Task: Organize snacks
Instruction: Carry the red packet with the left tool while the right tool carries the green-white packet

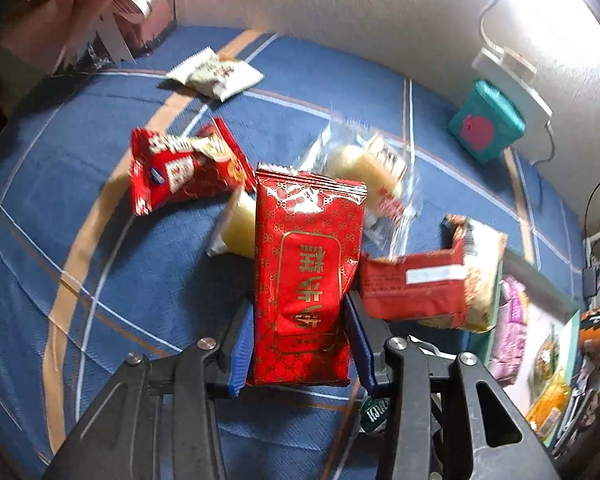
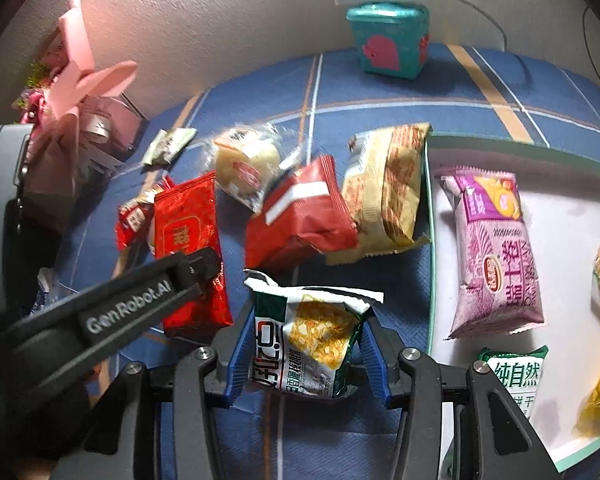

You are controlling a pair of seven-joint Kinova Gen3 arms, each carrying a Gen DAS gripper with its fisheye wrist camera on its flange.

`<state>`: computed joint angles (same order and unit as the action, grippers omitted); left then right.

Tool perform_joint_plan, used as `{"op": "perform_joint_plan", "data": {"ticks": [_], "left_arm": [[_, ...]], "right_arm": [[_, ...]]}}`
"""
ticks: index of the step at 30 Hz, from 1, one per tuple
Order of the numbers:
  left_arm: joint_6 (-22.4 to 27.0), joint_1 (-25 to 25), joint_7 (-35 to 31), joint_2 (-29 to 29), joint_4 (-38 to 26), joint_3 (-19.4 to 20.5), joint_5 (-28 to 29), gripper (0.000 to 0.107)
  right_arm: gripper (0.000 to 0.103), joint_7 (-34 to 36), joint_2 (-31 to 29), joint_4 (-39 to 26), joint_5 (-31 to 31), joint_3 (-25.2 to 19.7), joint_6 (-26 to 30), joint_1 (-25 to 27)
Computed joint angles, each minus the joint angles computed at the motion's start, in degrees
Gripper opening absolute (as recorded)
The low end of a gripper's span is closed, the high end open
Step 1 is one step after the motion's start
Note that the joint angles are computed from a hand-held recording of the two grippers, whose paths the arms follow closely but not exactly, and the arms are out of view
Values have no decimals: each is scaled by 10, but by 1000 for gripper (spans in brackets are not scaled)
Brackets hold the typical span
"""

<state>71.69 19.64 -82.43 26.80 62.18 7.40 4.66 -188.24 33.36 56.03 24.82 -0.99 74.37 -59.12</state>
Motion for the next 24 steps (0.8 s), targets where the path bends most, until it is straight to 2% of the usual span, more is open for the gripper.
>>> {"op": "perform_joint_plan", "data": {"ticks": [7, 15, 24], "left_arm": [[-8, -15, 3, -37, -7, -1, 11, 45], [-12, -21, 17, -58, -29, -1, 15, 45], [-27, -18, 24, -81, -16, -2, 2, 45]], "right_arm": [[51, -8, -11, -16, 42, 11, 19, -23], [51, -5, -19, -48, 95, 18, 65, -53], [51, -31, -46, -17, 110, 9, 83, -59]]}}
